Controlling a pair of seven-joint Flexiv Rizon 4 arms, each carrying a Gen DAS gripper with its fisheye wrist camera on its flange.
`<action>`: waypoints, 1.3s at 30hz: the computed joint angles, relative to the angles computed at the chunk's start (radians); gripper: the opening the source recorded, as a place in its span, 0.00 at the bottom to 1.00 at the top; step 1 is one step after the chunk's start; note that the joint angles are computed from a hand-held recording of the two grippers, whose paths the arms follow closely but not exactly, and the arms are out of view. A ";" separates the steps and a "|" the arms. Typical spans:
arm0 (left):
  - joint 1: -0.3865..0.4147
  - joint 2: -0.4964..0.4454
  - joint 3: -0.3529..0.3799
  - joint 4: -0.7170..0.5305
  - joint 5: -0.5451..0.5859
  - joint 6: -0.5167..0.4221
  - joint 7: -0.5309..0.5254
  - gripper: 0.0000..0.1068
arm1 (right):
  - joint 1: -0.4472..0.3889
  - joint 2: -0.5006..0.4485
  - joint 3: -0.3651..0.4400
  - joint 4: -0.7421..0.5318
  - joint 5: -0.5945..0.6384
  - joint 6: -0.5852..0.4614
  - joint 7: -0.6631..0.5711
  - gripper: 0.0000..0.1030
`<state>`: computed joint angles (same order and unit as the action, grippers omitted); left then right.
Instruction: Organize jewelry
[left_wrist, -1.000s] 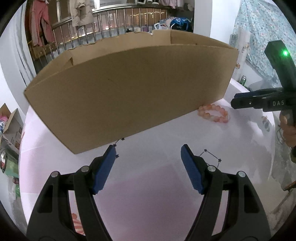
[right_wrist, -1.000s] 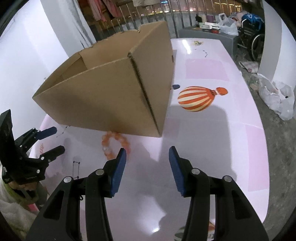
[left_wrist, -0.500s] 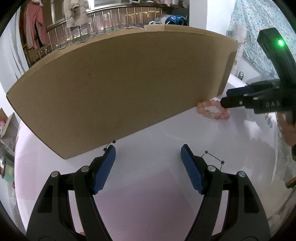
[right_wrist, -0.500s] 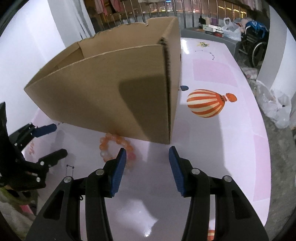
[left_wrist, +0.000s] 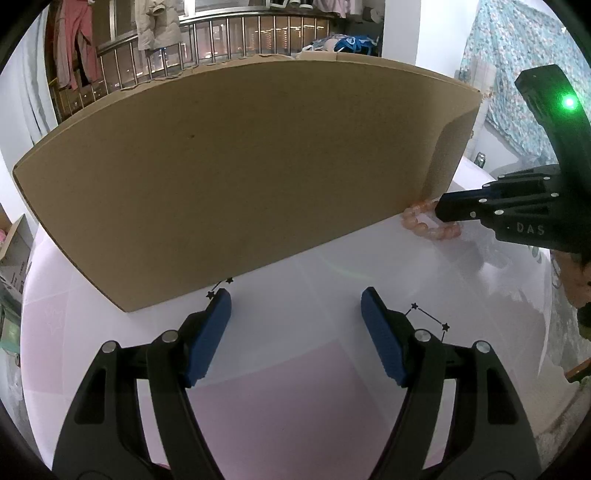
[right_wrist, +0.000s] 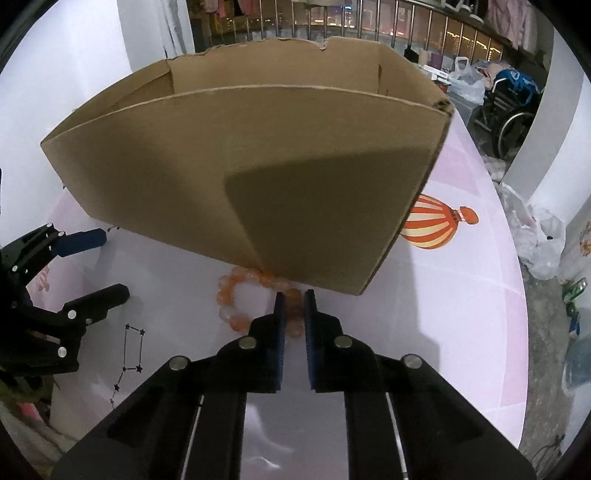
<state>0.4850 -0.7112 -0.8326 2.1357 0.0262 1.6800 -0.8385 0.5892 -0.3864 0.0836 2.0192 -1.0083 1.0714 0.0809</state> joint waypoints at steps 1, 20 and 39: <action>0.001 0.001 0.001 0.000 0.000 0.000 0.000 0.65 | -0.002 0.001 0.001 0.004 -0.001 0.011 0.002 0.09; 0.064 0.047 0.007 0.029 -0.020 -0.013 -0.036 0.65 | 0.046 -0.035 -0.034 -0.004 -0.106 0.183 0.044 0.09; 0.295 -0.058 -0.286 0.067 -0.030 -0.135 0.036 0.60 | -0.023 0.051 -0.026 0.089 -0.328 0.237 0.297 0.16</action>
